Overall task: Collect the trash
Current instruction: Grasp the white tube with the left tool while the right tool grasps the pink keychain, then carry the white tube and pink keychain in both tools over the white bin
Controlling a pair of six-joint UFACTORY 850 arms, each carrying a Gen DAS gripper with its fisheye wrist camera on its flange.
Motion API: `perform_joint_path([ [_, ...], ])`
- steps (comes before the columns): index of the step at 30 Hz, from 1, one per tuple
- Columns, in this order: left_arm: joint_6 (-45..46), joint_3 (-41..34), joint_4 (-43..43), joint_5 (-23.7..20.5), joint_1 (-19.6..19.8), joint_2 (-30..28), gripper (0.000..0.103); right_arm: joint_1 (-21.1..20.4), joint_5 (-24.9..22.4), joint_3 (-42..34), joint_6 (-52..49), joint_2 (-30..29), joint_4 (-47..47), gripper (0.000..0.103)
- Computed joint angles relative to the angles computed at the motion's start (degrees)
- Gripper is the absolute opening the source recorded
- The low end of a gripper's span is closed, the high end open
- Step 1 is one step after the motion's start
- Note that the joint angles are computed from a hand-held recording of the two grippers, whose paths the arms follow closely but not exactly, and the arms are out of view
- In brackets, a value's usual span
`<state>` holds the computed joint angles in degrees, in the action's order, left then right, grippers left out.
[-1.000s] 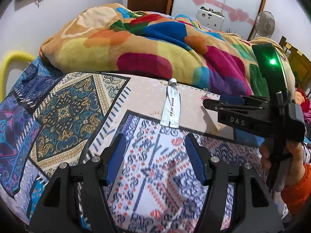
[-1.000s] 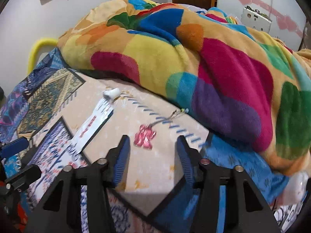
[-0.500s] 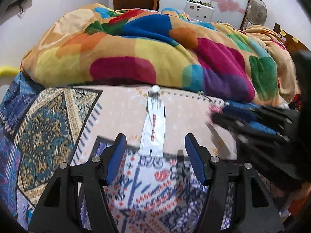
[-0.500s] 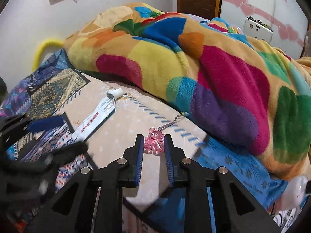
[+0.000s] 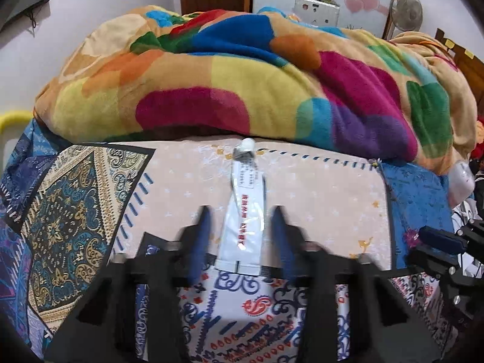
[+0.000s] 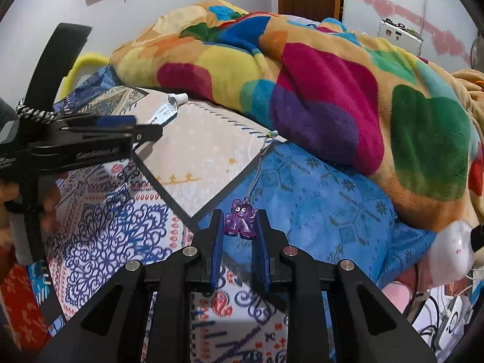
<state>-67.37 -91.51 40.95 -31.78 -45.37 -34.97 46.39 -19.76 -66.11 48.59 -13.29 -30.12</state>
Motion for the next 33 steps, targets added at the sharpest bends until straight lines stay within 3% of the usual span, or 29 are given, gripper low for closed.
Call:
perform_joint_path([
  [2,0.5,-0.1,-0.4,-0.6,-0.2,0.0,0.028,0.1,0.0,-0.1,0.3,0.2,-0.1,0.019],
  [5,2.5,1.9,-3.1,1.8,-0.2,1.6,0.028,0.2,-0.1,-0.1,1.2,0.7,-0.6,0.019],
  [13,-3.7,9.4,-0.7,2.5,-2.4,9.2,0.028,1.6,-3.1,-1.0,3.0,3.0,-2.0,0.019],
  [24,-12.3,16.5,6.9,-4.7,-8.9,21.5,0.028,5.9,-7.4,-1.4,8.0,9.0,-5.3,0.019],
  [33,-19.5,22.0,10.5,-14.3,-15.7,32.0,0.028,12.1,-12.5,-2.3,12.3,13.2,-8.6,0.019],
])
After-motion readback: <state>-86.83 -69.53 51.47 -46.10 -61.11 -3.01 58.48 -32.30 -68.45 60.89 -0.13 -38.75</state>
